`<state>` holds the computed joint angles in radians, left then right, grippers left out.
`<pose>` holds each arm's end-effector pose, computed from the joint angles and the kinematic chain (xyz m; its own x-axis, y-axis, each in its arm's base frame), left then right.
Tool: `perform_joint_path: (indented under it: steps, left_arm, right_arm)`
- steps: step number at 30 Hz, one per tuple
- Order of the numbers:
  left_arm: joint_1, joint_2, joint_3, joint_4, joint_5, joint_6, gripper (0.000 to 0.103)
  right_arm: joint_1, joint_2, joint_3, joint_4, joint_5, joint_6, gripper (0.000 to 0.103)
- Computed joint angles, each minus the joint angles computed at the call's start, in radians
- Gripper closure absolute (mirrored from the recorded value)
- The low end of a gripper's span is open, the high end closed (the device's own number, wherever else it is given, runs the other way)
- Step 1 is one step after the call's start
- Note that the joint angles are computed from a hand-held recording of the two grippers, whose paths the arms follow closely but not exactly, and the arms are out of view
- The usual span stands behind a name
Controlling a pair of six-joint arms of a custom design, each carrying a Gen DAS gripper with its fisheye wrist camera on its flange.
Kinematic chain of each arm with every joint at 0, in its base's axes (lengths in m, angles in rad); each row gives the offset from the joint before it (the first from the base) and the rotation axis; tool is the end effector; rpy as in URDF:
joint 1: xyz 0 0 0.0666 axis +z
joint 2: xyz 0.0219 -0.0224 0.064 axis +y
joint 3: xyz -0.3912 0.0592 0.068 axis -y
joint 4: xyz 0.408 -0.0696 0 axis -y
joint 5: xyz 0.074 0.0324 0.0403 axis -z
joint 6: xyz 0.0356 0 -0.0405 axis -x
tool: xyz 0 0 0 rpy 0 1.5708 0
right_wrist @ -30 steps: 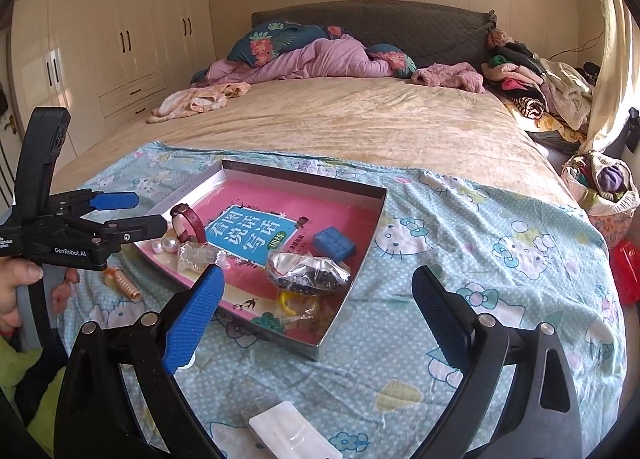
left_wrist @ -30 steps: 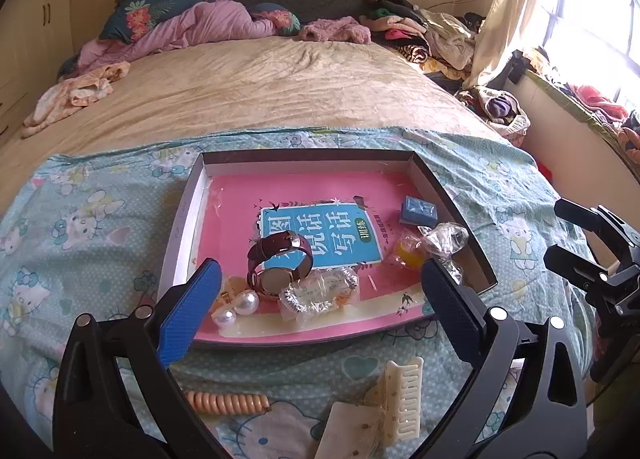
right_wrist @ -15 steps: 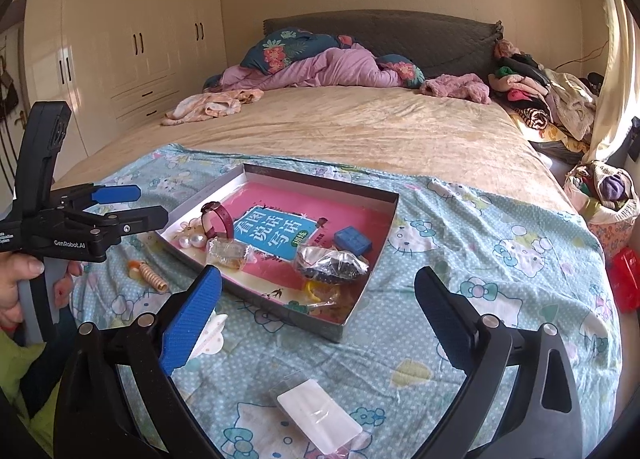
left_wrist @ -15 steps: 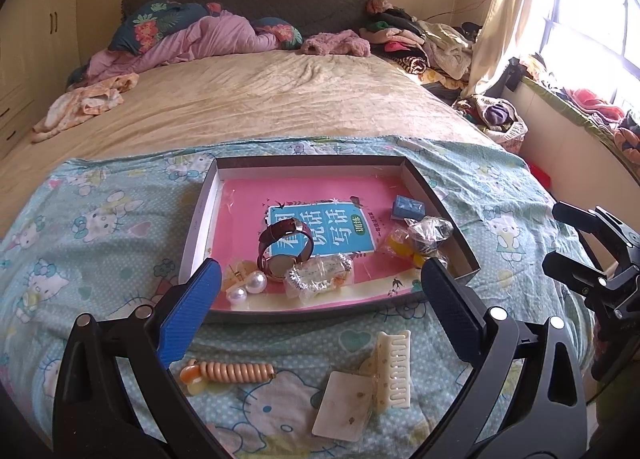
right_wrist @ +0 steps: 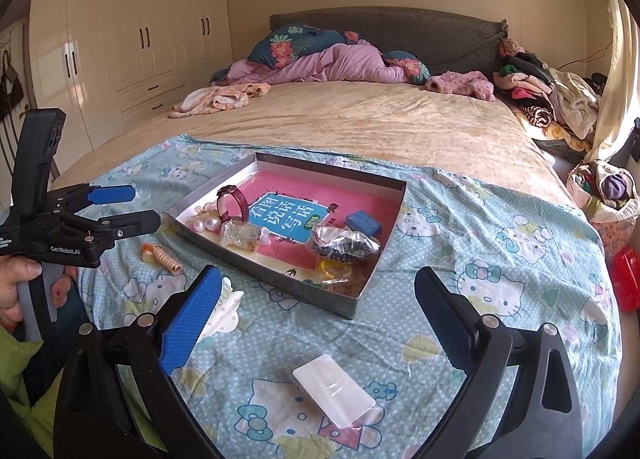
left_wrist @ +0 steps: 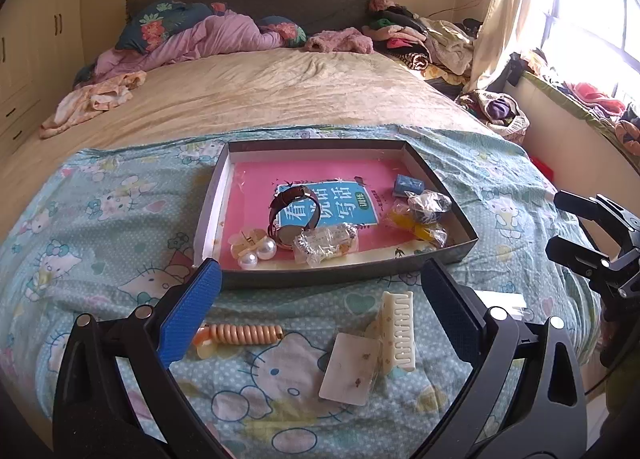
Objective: Organize jewelry
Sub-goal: 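Lift both open tools out of the tray and back over the remaining items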
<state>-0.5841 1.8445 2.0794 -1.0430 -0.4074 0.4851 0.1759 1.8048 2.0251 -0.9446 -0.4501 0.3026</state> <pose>0.5610 -0.3544 0.5065 -0.6631 -0.0749 -0.7447 -0.0353 0.9970 -0.0687 0.6434 0.1297 0.5141 -0.4802 -0.3579 -0.8008 -0.6511 0.7572 0.0520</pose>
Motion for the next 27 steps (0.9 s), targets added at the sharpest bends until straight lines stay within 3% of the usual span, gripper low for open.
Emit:
perform_joint_path:
  steps: [27]
  left_arm:
    - [-0.031,-0.056,-0.148,-0.016,0.006,0.023,0.01]
  right_arm:
    - [-0.003,-0.033,-0.093,-0.044,0.02,0.027,0.006]
